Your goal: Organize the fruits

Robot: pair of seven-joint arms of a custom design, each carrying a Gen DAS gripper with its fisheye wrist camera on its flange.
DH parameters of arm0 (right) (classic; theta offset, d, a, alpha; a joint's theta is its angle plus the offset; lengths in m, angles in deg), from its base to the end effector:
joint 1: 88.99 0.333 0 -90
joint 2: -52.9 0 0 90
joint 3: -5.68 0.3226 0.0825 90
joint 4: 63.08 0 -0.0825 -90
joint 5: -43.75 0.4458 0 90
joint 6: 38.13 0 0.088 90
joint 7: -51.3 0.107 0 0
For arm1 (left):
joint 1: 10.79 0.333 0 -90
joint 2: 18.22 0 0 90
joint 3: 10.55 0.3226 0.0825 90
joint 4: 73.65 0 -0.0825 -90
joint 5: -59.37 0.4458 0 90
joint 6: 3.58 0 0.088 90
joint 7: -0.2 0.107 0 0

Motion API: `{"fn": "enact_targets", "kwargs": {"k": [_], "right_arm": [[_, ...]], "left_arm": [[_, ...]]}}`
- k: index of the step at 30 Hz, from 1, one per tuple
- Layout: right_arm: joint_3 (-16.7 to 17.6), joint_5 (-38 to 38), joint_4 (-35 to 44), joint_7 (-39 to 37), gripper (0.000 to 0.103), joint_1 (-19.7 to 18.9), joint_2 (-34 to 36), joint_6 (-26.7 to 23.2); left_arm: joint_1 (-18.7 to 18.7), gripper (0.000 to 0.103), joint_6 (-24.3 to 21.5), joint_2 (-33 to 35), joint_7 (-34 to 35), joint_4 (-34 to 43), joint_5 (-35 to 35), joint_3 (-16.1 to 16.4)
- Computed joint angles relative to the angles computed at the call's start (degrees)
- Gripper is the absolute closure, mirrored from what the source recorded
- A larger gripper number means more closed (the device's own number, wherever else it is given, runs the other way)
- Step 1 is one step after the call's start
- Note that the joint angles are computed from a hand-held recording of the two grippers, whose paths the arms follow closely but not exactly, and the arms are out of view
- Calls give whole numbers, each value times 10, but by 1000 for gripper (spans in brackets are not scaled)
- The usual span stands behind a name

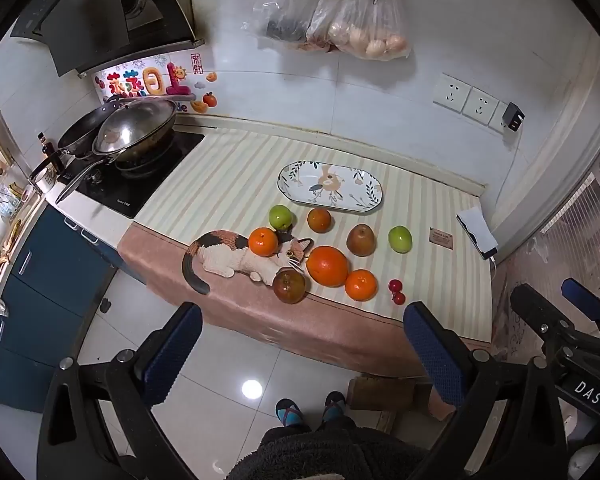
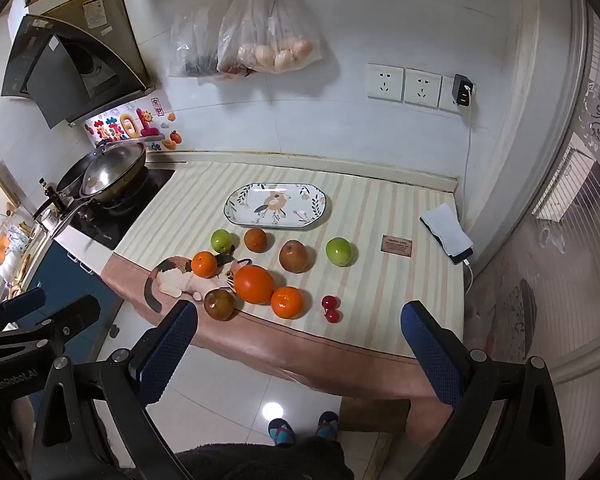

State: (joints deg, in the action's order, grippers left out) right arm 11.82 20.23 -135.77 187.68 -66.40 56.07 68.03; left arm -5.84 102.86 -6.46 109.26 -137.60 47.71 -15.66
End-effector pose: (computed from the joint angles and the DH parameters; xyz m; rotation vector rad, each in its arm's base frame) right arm 0.5781 0.2780 0.7978 -1.5433 2.0979 -0.6403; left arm 0.6877 -0.0083 0.7773 -1.6056 2.2346 -0.6979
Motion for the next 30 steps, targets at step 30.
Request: {"fn": "enact_targets", "kwargs": {"k": [30], "right_arm": [[-1, 7, -6, 0, 0, -3, -4, 10]], "left_arm": [[3, 0, 4, -5, 6, -9, -3, 2]]}}
